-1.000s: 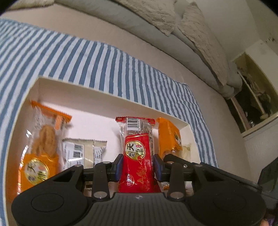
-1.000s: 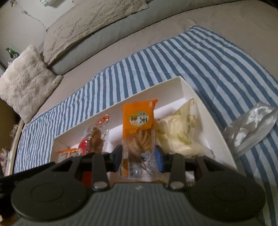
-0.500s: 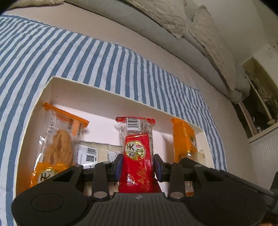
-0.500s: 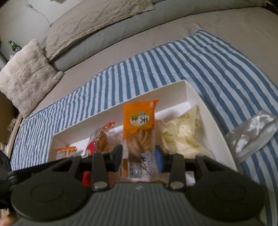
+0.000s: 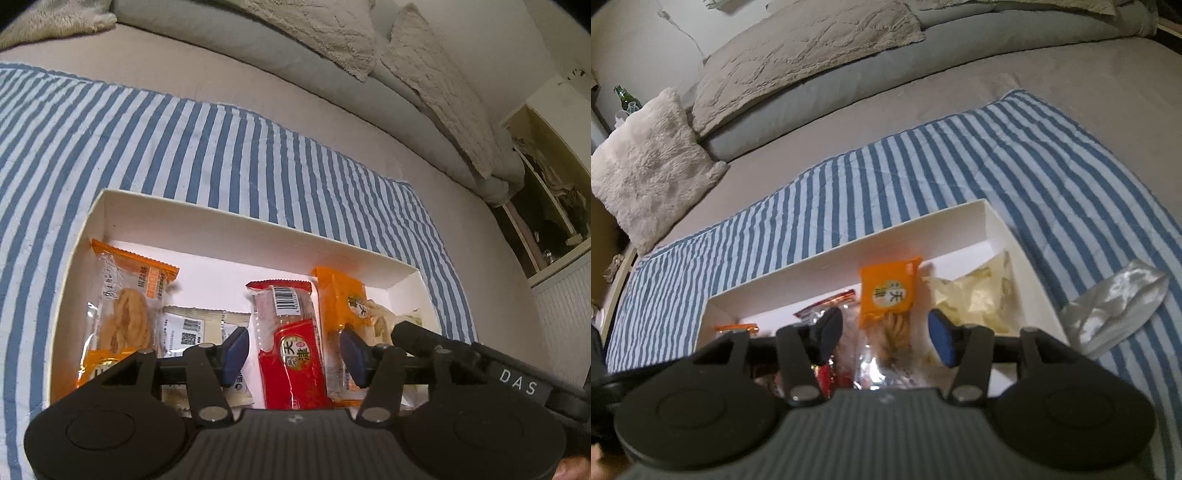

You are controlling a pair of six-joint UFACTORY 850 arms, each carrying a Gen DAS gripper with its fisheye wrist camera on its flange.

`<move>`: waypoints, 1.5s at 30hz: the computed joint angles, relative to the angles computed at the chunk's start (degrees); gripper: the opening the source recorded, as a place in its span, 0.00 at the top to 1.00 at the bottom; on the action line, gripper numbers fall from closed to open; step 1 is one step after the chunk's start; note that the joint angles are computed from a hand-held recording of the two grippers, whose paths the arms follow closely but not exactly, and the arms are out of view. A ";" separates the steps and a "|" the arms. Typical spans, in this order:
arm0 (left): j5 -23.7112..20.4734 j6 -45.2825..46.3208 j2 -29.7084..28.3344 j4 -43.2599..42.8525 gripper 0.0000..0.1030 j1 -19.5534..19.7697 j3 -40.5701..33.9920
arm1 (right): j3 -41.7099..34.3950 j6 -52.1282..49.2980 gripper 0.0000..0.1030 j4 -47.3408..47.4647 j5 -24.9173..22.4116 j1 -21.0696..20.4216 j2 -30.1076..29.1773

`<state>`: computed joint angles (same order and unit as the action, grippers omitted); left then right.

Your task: Organize snacks

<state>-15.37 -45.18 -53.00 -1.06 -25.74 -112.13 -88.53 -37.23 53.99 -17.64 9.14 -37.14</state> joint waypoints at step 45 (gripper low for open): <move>-15.31 -40.68 28.56 55.21 0.00 -9.60 24.18 | 23.97 6.75 0.01 -20.38 10.42 1.95 30.11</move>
